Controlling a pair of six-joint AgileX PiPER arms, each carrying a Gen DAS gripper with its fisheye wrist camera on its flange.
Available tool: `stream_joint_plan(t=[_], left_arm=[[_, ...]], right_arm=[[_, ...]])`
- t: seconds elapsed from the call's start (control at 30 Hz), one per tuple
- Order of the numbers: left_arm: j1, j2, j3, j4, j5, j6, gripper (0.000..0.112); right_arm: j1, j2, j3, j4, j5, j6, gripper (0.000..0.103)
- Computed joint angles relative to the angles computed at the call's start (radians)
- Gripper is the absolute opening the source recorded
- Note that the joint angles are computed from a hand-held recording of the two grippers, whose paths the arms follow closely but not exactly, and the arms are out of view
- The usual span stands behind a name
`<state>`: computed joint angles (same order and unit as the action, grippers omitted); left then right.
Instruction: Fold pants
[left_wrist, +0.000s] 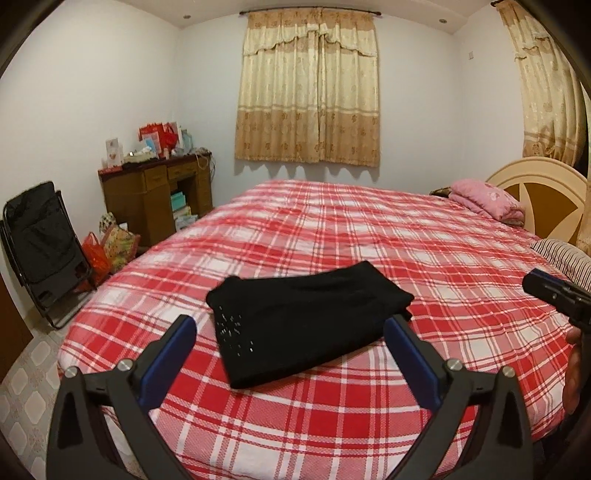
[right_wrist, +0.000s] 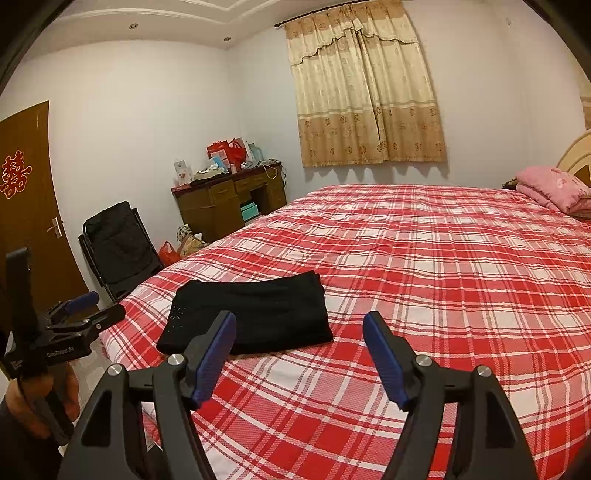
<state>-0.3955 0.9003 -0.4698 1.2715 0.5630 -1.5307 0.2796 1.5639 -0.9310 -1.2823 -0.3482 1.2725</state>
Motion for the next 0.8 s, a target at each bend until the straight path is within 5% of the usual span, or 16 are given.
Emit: stream_joint_plan(t=[0.1, 0.47, 0.6, 0.8], left_arm=[[-0.046, -0.02, -0.006, 0.028, 0.058, -0.022, 0.103], [0.03, -0.022, -0.005, -0.009, -0.019, 0.002, 0.103], [-0.016, -0.01, 0.011, 0.052, 0.046, -0.073, 0.103], [-0.031, -0.018, 0.023, 0.076, 0.047, -0.09, 0.103]], right_arm=[[0.003, -0.002, 0.005, 0.013, 0.005, -0.02, 0.073], [0.02, -0.03, 0.03, 0.074, 0.011, -0.094, 0.073], [0.028, -0.021, 0.025, 0.07, 0.023, -0.094, 0.073], [0.036, -0.013, 0.025, 0.065, 0.031, -0.087, 0.073]])
